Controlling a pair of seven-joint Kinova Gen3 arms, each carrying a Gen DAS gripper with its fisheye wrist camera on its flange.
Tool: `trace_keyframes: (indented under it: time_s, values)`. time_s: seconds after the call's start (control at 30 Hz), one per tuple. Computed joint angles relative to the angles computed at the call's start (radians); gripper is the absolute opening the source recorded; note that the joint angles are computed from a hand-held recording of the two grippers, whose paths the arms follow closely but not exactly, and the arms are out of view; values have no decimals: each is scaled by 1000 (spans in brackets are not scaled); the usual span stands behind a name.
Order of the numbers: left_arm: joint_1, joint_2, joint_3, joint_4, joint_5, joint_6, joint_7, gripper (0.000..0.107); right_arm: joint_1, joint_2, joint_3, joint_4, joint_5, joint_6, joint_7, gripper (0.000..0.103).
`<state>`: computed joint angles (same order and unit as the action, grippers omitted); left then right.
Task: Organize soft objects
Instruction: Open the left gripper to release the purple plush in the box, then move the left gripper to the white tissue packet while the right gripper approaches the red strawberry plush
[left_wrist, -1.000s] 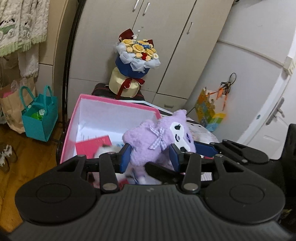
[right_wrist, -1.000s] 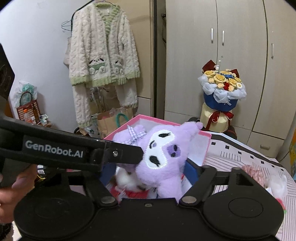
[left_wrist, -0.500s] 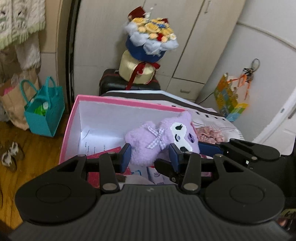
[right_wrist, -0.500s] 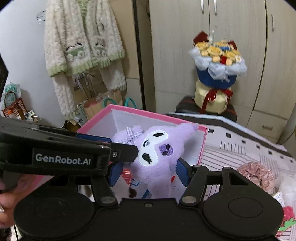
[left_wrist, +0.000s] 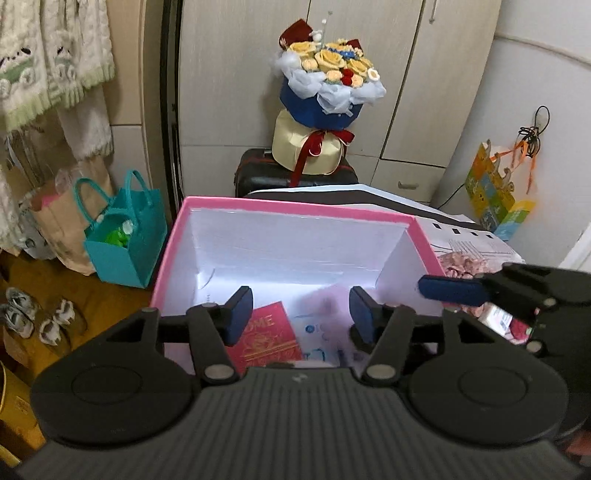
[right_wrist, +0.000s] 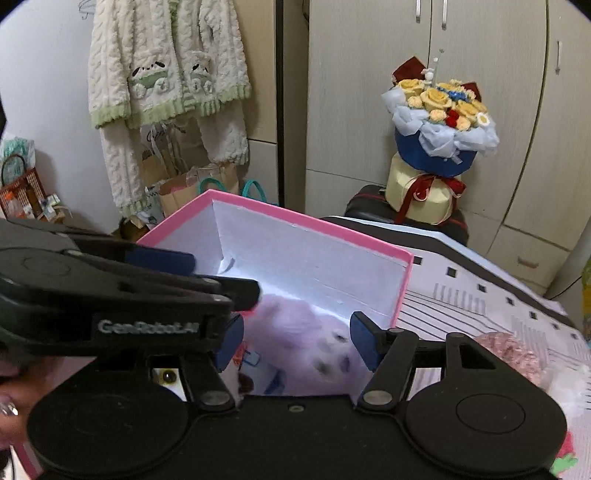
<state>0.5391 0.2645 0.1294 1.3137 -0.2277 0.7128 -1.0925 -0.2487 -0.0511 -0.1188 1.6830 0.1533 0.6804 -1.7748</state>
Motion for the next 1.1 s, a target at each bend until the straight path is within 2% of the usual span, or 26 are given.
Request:
trace_keyframes:
  time_s: [0.2, 0.37, 0.53, 0.67, 0.8, 0.93, 1.1]
  values:
    - [-83, -114, 48, 103, 137, -49, -129, 61, -3, -70, -26, 30, 36, 23, -30, 72]
    - [-99, -211, 69, 182, 161, -90, -182, 64, 3, -144, -64, 57, 69, 47, -61, 73]
    - [-113, -300, 92, 241, 194, -123, -238, 66, 7, -230, -80, 84, 49, 69, -44, 76]
    - [-111, -368, 95, 283, 295, -149, -337, 66, -28, -312, -3, 112, -72, 74, 59, 77]
    - [-102, -417, 126, 313, 313, -169, -385, 71, -40, -415, 77, 149, -182, 104, 159, 79]
    - [-100, -443, 173, 343, 289, -212, -373, 74, -16, -521, 130, 183, -231, 161, 221, 80]
    - [-49, -408, 187, 347, 332, -248, -391, 75, 49, -631, 172, 249, -240, 193, 256, 81]
